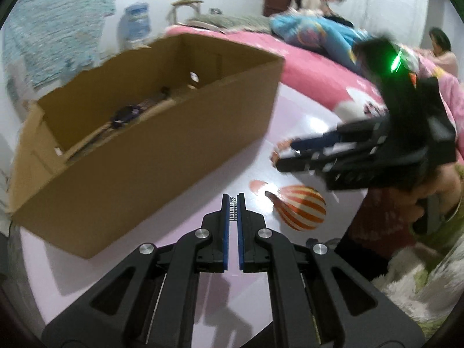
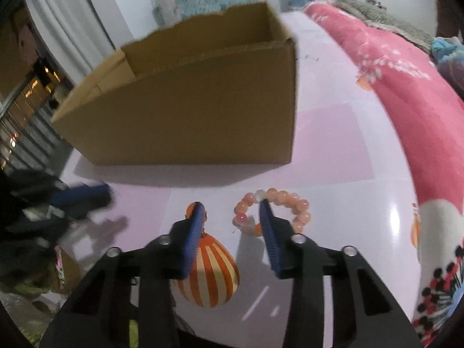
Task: Organize jewelry
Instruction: 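Close the right gripper on the pink-orange bead bracelet while the left gripper holds its charm, then carry both items into the cardboard box and open both grippers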
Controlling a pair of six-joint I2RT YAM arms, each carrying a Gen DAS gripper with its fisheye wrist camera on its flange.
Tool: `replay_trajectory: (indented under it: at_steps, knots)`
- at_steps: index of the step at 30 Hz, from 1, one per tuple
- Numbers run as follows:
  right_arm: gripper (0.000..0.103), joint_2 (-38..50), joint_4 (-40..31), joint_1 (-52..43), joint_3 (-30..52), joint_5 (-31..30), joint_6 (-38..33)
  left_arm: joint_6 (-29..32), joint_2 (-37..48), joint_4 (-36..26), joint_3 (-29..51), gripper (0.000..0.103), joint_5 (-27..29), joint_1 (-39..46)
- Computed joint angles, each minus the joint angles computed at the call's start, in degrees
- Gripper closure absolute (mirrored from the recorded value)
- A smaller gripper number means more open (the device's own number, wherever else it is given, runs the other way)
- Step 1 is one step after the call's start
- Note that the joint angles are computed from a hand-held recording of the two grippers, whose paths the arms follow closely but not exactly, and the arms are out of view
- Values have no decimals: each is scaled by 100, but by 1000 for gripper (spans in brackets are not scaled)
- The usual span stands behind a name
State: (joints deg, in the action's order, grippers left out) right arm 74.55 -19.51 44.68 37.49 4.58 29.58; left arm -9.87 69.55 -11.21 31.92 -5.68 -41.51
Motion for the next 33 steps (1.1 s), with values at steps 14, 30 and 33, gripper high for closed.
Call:
replay_trajectory:
  at_steps: [14, 30, 33]
  knots:
    - [93, -1020, -251, -399, -179, -66, 210, 21, -1592, -873, 572, 99, 227, 681]
    - [93, -912, -272, -1892, 1923, -2016, -1051, 119, 2194, -1387, 2997, 99, 2655, 2595]
    - [93, -108, -222, -2000, 2325, -2534, -1155, 66, 2870, -1783, 3409, 99, 3214, 2825]
